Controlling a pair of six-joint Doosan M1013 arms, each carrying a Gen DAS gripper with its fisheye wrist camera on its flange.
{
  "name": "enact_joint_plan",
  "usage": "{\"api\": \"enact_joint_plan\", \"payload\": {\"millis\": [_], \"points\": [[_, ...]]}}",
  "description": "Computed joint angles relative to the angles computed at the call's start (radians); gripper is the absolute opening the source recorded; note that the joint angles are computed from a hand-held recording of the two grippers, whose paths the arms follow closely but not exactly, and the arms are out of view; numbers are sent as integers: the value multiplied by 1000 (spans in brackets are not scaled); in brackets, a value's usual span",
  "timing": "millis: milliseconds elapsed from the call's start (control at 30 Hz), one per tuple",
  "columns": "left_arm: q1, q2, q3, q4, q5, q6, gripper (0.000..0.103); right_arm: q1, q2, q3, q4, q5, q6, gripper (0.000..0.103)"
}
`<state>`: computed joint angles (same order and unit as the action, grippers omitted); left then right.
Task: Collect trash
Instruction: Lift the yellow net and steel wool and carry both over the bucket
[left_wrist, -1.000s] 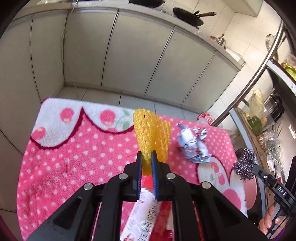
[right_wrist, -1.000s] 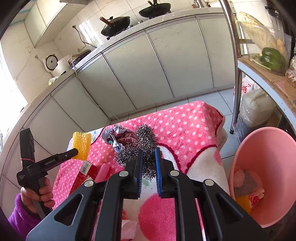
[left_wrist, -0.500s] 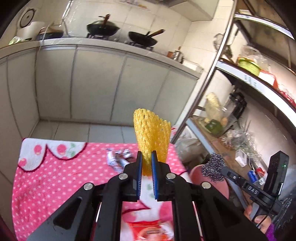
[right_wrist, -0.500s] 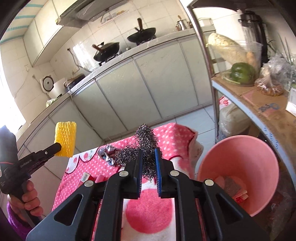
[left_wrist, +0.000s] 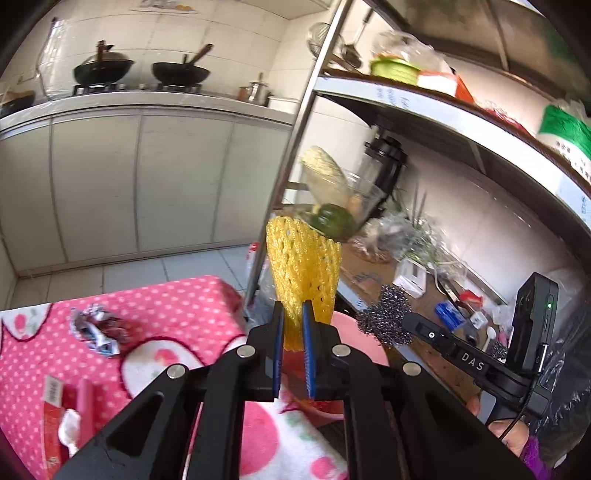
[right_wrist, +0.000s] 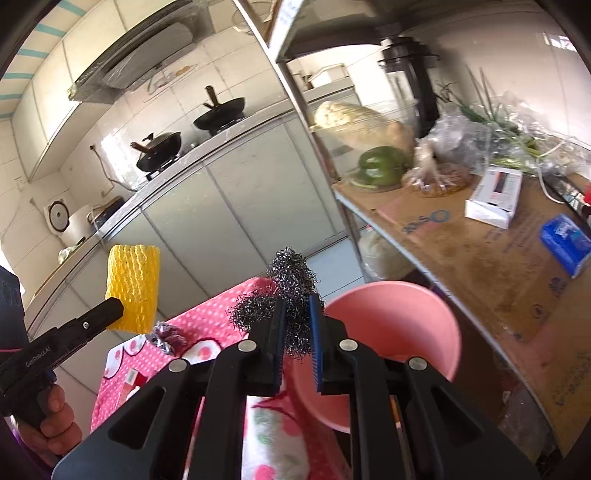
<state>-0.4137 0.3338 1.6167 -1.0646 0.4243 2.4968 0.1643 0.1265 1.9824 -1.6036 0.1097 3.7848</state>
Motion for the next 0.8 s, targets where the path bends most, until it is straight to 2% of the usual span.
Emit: {"api": "enact_joint_plan", "payload": {"millis": [167,233,433,633,733,800], "points": [[-53,19,-13,51,-5,-20,9,-23,-20,38,-57,15,62,13],[-71,26,-16,81,-13,-36,9,-30,-22,47,-40,22,49,13],[-116,53,-22,197,-39,-104,9,-47,-15,62,84,29,-65,13],[-144,86,-36,314,-44,-210,9,-63,-3,69,123,19,-94,13],[-152,100,-46,361,-42,-251,9,-65,7,64,239,21,-213,13],[-159,112,-55,439,-38,-318,9,-66,16,59,308,27,-284,13]]}}
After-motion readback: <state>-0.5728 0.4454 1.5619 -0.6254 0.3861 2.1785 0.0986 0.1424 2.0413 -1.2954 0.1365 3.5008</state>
